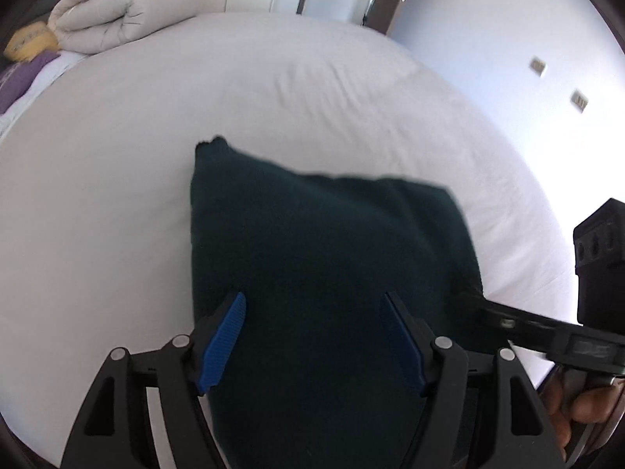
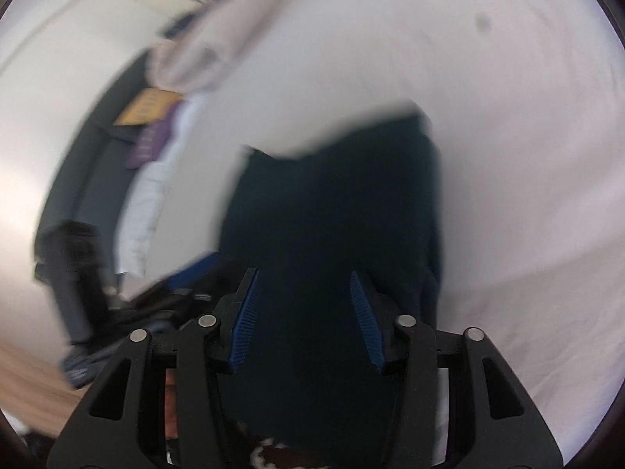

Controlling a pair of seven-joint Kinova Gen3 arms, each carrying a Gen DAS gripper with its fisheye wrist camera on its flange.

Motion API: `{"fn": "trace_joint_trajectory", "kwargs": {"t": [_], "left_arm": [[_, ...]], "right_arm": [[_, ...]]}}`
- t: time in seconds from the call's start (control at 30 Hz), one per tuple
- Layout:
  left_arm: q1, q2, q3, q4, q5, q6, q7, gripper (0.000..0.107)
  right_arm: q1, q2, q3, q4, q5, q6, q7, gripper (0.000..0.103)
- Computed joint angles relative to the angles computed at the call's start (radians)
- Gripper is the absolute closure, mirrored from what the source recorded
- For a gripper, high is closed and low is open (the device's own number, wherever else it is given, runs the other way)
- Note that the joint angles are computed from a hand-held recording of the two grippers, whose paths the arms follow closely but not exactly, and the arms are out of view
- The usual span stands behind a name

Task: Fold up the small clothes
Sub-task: 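Release the folded sweater with both tools and lift them away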

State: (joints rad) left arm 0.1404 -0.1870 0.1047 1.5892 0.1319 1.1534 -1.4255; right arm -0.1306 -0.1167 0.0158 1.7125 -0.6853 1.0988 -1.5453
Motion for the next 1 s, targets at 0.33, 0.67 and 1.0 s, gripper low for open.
{"fn": "trace_joint_trajectory", "kwargs": {"t": [0.33,0.67,1.0], "left_arm": [[0.107,0.088,0.017,-0.015,-0.137,-0.07,0.065,0.007],[0.038,-0.165,0.118,0.118,-0.278,-0.249,0.247,0.008],[-0.325,-0.489,0.43,0.006,-0.516,-0.179,0.304,0.004]], "right_arm": [[0.013,0.012,0.027,0.141,-0.154,-0.124,0.184,0.087],[0.253,-0.234,-0.221,0.099,0.147,-0.104,0.019,0.08],[0.337,-0.674,-0.357,0.06,0.554,-0.392,-0.261,0.0]]}}
